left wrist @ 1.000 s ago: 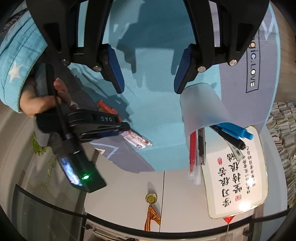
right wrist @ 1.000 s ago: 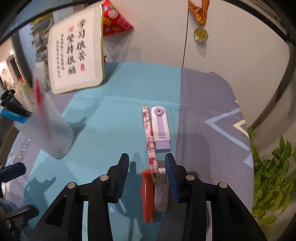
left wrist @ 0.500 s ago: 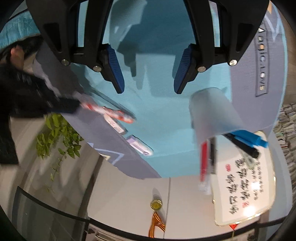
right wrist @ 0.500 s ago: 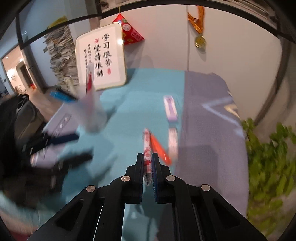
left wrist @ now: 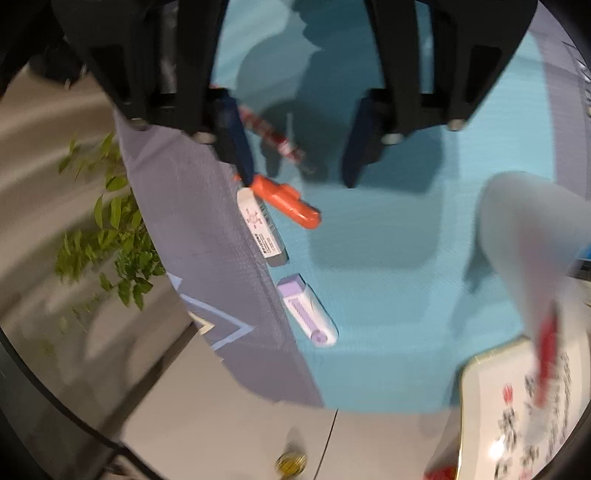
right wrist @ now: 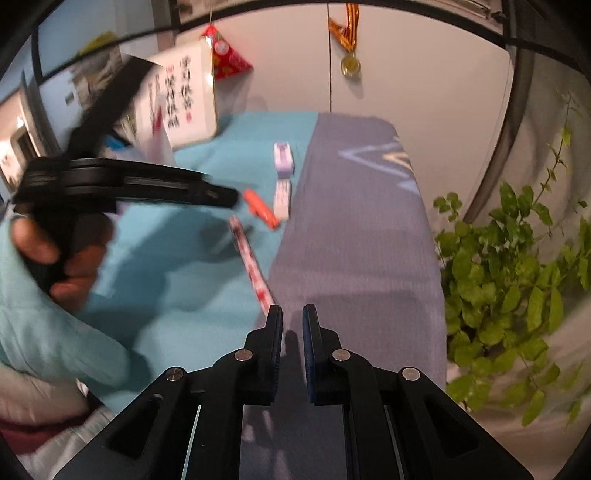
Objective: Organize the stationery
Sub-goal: 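Grasp the orange cap with the left gripper while the right holds the pink pen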
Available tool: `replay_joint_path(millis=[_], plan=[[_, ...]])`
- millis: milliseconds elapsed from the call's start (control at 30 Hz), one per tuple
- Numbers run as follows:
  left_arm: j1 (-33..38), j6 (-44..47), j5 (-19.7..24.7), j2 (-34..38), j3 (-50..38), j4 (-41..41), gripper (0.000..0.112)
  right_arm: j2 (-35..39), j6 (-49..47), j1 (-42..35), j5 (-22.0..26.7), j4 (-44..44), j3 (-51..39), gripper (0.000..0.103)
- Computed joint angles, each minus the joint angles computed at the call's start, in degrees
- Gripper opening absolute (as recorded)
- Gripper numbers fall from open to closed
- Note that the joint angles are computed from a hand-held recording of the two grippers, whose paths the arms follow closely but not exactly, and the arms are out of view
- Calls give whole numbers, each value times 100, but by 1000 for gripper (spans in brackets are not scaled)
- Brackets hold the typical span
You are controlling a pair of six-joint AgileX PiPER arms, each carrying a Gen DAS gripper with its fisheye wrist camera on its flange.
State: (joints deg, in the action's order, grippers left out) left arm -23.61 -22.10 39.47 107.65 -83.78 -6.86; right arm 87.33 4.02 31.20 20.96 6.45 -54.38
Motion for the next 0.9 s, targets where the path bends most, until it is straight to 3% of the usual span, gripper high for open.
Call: replay_joint_path(millis=[67, 233, 433, 467, 533, 567, 600, 700, 767, 900], plan=[[54, -179, 389, 336, -451, -217, 30, -56, -31, 22, -163, 78, 135, 9], [-18, -1001, 540, 541, -898, 246, 30, -1, -538, 22, -254, 582, 212, 9], [-24, -1081, 593, 593, -981, 408, 27, 312, -1353, 211, -143, 910, -114, 10], [-29, -1019, 598, 598, -971, 396, 17, 416, -1388, 246, -126, 855, -233, 12], [4, -804, 519, 621, -945, 251, 14, 700, -1650, 255, -22, 953, -569, 27], [24, -741, 452, 570, -845, 239, 13, 842, -1664, 252, 37, 941, -735, 41], [31, -735, 407, 520, -761, 284, 13, 981, -1525, 258, 68, 800, -896, 45], [134, -734, 118, 154, -256, 427, 12, 1379, -1835, 276, 306, 1008, -1351, 44], [257, -526, -96, -205, 175, 334, 12, 1624, -1543, 340, 441, 728, -1608, 43], [397, -293, -648, -1116, 1122, 414, 12, 1842, -1201, 474, 561, 392, -1842, 25]])
